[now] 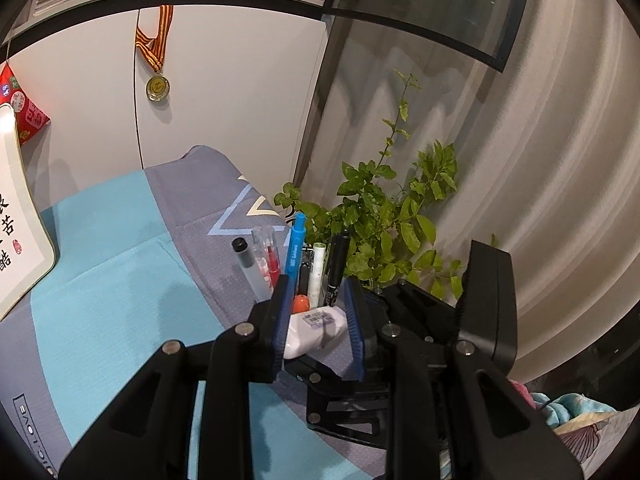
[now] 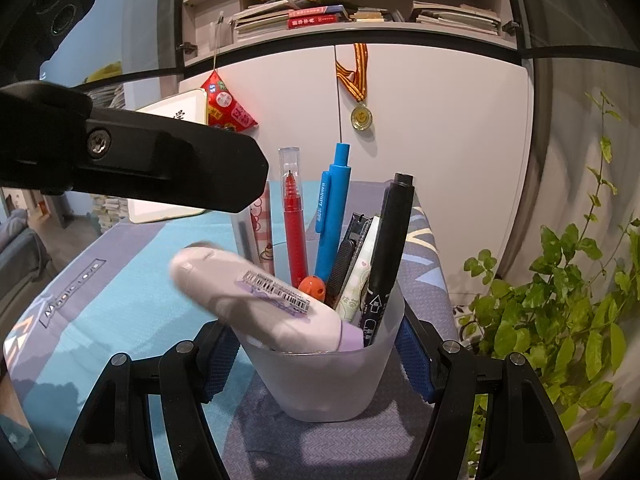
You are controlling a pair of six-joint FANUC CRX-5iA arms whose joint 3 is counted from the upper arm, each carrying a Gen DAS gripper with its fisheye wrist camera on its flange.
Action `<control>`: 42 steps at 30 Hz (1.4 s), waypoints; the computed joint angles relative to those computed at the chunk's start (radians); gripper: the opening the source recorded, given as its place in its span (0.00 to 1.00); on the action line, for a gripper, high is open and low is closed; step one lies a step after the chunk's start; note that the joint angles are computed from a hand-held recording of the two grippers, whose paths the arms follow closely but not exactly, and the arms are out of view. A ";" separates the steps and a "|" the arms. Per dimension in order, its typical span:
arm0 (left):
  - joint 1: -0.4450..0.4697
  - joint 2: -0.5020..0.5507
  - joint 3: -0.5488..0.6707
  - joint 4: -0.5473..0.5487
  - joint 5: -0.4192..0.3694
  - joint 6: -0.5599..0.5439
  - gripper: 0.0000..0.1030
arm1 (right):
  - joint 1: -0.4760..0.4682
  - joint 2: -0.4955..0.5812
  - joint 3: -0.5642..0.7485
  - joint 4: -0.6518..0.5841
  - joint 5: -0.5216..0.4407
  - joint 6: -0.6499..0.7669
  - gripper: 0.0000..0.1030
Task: Organize stationery
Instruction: 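Carry the correction tape over the cup and push it inside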
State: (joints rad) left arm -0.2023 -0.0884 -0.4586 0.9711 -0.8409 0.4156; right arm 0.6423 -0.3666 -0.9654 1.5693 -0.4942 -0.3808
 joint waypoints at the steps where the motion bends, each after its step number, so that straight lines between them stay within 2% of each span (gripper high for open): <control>1: 0.001 0.000 -0.001 0.001 -0.002 -0.003 0.24 | 0.001 0.000 0.000 -0.001 -0.002 0.003 0.69; 15: 0.029 -0.028 -0.031 0.029 0.002 -0.034 0.24 | 0.002 -0.001 0.000 -0.003 -0.002 0.004 0.69; 19: 0.050 -0.045 -0.048 0.034 0.006 -0.043 0.29 | 0.004 -0.001 0.000 -0.006 -0.002 0.003 0.69; 27: 0.088 -0.059 -0.070 -0.053 0.005 -0.043 0.27 | 0.008 -0.002 0.001 -0.013 -0.005 0.006 0.69; 33: 0.062 -0.046 -0.065 -0.096 0.016 -0.074 0.24 | 0.009 -0.005 -0.002 -0.016 -0.005 0.001 0.69; 39: 0.028 -0.026 -0.054 -0.049 0.052 -0.106 0.20 | 0.007 -0.006 -0.003 -0.013 -0.003 -0.004 0.69; 42: 0.028 -0.015 -0.048 -0.005 0.033 -0.115 0.18 | 0.004 -0.008 -0.005 -0.008 0.002 -0.010 0.69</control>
